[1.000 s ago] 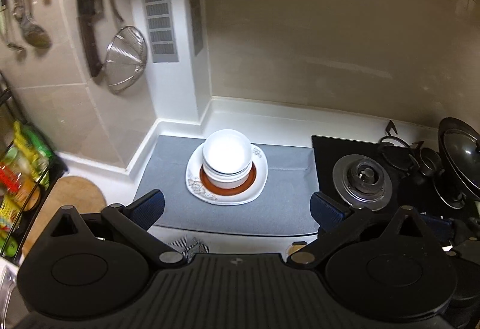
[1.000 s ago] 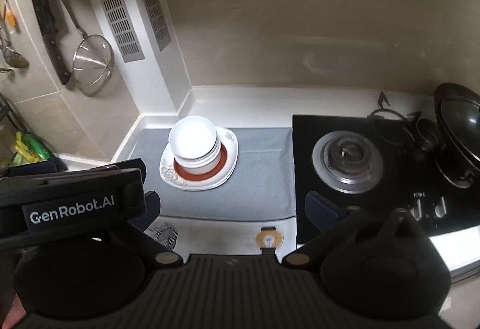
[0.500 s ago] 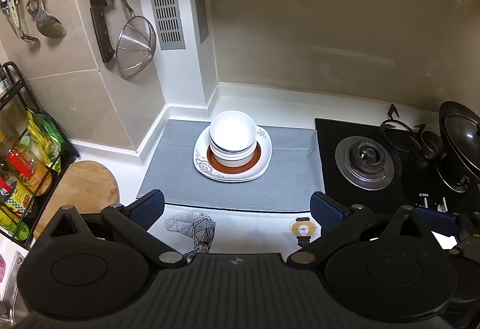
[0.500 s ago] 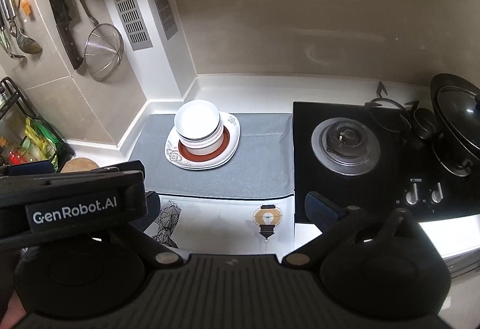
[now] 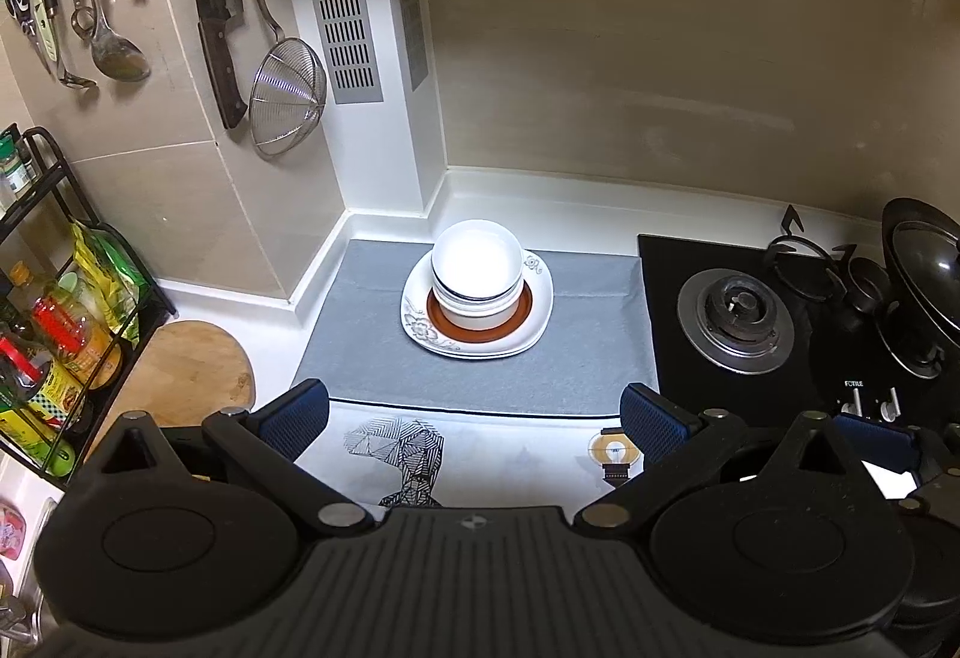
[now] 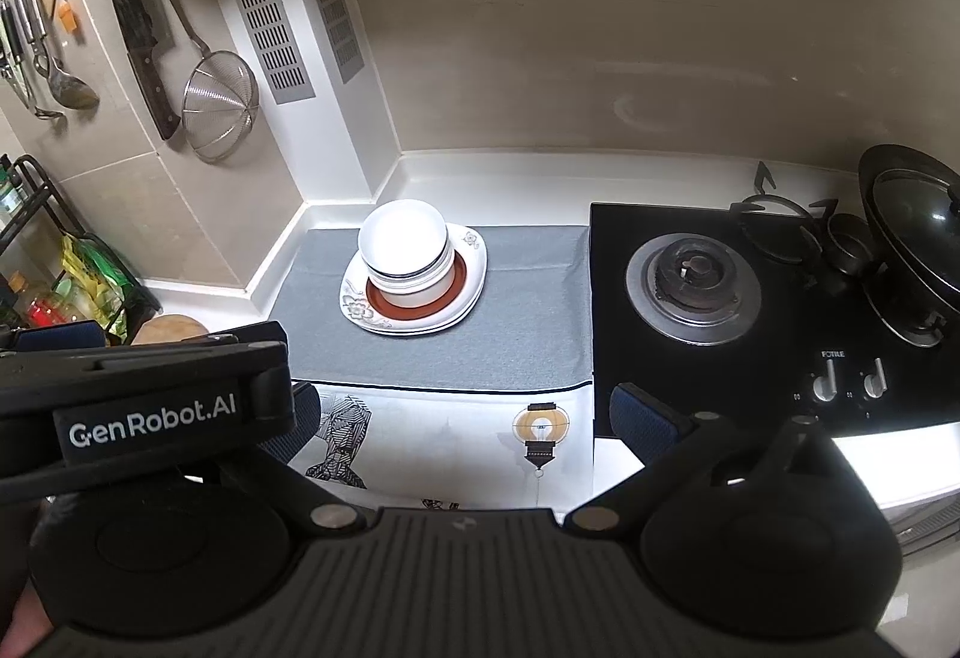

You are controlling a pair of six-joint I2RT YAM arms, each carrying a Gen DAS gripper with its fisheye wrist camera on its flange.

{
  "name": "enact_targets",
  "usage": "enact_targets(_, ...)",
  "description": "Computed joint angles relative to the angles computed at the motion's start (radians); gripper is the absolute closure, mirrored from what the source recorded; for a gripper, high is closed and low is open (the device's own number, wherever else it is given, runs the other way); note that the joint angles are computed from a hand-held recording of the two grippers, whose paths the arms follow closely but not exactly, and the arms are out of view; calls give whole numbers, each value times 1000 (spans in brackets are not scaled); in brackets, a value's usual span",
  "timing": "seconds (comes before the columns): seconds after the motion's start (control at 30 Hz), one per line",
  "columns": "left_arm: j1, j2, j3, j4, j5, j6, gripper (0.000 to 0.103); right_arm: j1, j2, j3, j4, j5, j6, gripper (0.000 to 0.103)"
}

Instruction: Organize plates and bowls

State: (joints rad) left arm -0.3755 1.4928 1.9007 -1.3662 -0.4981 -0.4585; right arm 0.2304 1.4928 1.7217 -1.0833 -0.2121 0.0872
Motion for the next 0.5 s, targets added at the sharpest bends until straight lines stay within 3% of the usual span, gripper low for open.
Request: enact_targets(0.5,-46,-18,-1,-59,-36,-49,0,1,-54,-44,-20,-10,3,0)
